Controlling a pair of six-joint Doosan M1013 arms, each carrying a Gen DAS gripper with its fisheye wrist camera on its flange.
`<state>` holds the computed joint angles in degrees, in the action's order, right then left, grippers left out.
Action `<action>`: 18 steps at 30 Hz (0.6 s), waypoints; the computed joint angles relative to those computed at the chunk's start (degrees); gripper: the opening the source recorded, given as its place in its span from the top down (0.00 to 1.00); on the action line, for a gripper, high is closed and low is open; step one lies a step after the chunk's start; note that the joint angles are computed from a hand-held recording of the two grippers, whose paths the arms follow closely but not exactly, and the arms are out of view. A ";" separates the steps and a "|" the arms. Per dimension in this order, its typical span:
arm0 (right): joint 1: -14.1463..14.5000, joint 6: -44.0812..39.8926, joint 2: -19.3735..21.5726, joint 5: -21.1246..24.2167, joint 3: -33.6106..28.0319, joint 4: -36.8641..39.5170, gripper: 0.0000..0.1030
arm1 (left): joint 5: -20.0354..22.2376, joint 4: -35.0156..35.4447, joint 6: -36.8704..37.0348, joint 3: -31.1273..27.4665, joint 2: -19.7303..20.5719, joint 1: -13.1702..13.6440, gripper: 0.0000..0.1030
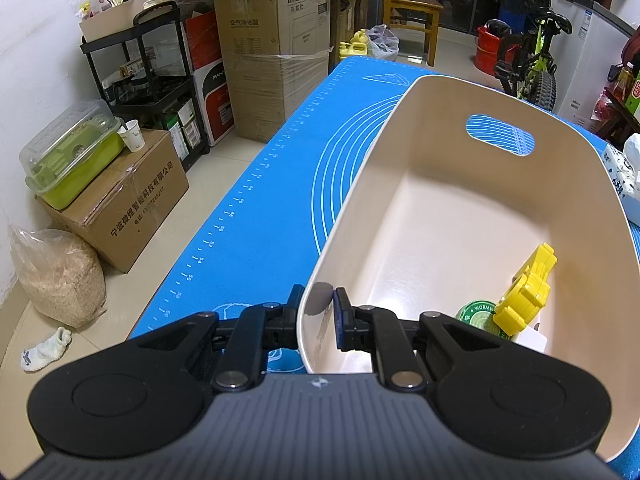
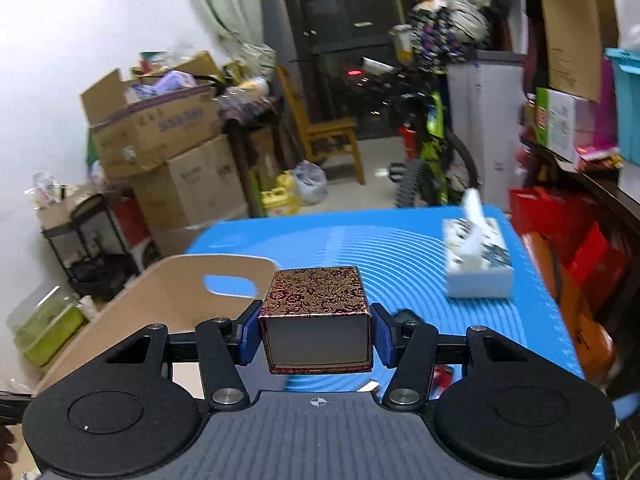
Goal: Organize rigid objects
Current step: 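Carry the patterned box into the bin with the right gripper and release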
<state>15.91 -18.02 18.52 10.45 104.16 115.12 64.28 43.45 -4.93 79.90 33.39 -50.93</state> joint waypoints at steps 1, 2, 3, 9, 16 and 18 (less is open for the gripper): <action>0.30 -0.48 0.00 0.39 -0.08 -0.01 0.42 | 0.00 0.00 0.00 0.00 0.00 0.00 0.84; 0.71 -1.11 -0.01 0.64 -0.13 0.18 0.42 | 0.01 0.00 0.01 -0.02 0.01 0.00 0.84; 1.02 -0.85 0.04 1.03 -0.23 -0.46 0.42 | 0.01 0.00 0.01 -0.02 0.01 0.00 0.84; 3.19 4.94 0.77 2.83 -1.33 -9.38 0.42 | 0.25 0.04 0.36 -0.26 0.13 -0.03 0.84; 5.96 20.30 2.15 3.70 -2.94 -29.18 0.42 | 0.30 0.08 0.57 -0.32 0.16 -0.05 0.84; 6.55 26.74 2.67 4.38 -3.50 -37.22 0.42 | 0.26 0.09 0.67 -0.27 0.12 -0.04 0.84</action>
